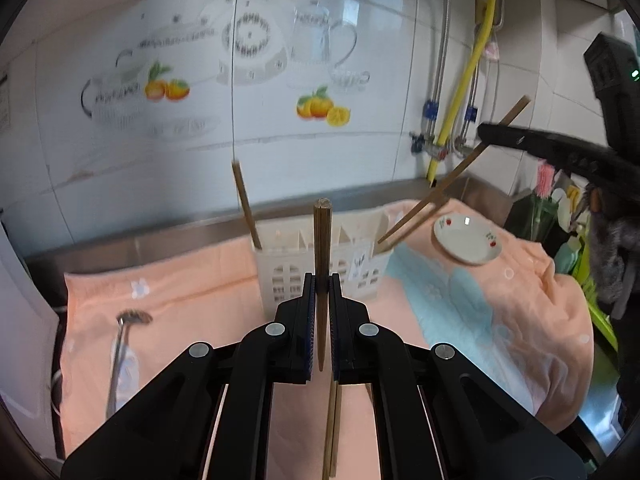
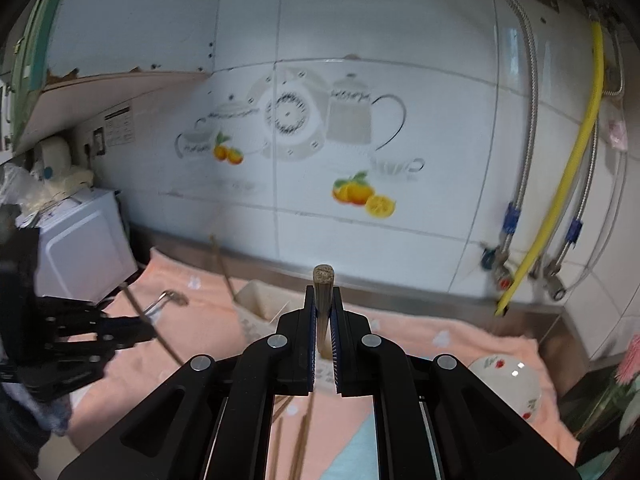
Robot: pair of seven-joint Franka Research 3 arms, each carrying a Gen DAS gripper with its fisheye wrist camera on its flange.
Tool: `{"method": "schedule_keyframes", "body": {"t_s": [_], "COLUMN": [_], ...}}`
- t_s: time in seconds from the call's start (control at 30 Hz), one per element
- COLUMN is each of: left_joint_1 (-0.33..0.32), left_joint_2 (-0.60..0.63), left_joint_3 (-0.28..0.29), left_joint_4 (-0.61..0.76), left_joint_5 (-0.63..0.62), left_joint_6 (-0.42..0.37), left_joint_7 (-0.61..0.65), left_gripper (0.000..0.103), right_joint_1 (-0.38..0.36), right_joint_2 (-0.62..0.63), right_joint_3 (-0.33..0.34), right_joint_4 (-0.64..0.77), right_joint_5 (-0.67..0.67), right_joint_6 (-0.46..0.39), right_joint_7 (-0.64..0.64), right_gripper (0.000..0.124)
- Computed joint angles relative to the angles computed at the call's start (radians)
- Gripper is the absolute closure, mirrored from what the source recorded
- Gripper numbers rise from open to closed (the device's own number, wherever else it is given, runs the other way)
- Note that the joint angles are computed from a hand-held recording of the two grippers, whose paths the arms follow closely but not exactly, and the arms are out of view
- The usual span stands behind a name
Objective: Organize utensils
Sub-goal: 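Lift both chopsticks upright and lower them into the white utensil holder, then open the right gripper, then the left gripper, leaving chopsticks in holder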
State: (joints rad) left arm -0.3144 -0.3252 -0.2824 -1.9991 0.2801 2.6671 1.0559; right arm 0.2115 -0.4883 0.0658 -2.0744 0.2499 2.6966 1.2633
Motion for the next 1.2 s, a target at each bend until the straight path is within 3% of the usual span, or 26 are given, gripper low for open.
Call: {"method": "schedule_keyframes", "body": {"t_s": [0.2,0.63,0.9,1.2], "left_joint_1": [0.020,0.056,0.050,0.041], "left_joint_2": [0.038,0.227,0.282,0.321], "left_joint_3": [-0.014,-0.029,0.008,0.031], "left_joint_4": [0.110,0.387,0.399,0.378], "left_joint_5": [0.046,0.234,0.302,0.192], "left_joint_6": [0.004,-0.042,-0.015,-0.020], "left_joint_7": [-0.001,-0.117,-0.238,-0.193], "left_gripper": [0.098,0.098,0.098,0.098], "right_joint_1": [-0.042,-0.026,-0.022,-0.025], "right_joint_2": [0.071,0.143,0.160,0.166], "right_joint_3": [0.024,-0.002,-0.002,-0.003], "right_joint_4": [0.047,0.063,0.064,0.057], "right_joint_5": [-0.058,-0.061,-0.066,-0.073], "right_joint_6": [0.002,-0.020,-0.032,-0.037], "right_joint_7": [0.055,0.064,0.053,0.052], "right_gripper": [0.117,0.117,0.117,0.117]}}
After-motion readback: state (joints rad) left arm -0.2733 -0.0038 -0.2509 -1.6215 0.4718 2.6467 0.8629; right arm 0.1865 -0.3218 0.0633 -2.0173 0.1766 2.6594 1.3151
